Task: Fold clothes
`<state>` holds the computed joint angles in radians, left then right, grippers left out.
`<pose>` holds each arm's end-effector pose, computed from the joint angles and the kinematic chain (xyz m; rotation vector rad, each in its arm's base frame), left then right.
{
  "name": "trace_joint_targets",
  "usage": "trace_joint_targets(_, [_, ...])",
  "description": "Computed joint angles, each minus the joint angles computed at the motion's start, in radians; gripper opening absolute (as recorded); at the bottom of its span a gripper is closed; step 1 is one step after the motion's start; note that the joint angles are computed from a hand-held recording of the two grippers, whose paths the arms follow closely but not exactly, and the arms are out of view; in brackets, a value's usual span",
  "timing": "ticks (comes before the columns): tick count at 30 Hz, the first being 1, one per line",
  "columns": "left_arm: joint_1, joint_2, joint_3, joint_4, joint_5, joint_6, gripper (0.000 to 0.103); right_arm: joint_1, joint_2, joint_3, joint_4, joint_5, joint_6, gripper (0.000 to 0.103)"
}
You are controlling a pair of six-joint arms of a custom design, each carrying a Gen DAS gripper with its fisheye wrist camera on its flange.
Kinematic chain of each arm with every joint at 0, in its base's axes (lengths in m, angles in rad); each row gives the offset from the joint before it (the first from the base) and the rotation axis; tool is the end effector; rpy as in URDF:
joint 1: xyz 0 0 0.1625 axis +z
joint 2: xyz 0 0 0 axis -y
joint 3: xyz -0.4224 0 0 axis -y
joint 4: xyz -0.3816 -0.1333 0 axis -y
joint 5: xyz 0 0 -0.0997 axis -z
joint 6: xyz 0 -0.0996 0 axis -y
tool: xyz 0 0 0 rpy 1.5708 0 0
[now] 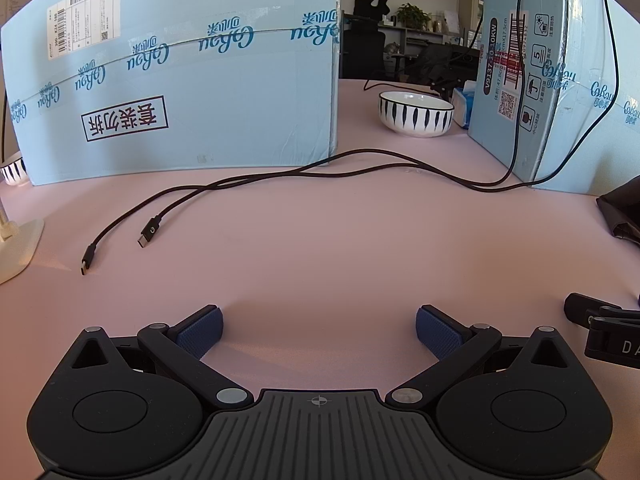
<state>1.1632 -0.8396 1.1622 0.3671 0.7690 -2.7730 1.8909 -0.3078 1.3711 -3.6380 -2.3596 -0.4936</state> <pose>-0.0632 -0.6632 0.2350 0.4183 2.1648 -1.0370 0.2800 -0.6454 0.0034 0.3853 -2.0907 1.0585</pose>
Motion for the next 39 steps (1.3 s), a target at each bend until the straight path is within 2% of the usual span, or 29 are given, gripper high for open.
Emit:
trace_joint_targets(24, [-0.001, 0.000, 0.002, -0.001, -0.001, -0.001, 0.103, -0.002, -0.008, 0.010, 0.010, 0.008, 0.022, 0.103])
trace_joint_targets(39, [-0.001, -0.001, 0.004, -0.002, -0.001, -0.003, 0.103, 0.001, 0.001, 0.000, 0.003, -0.001, 0.005, 0.103])
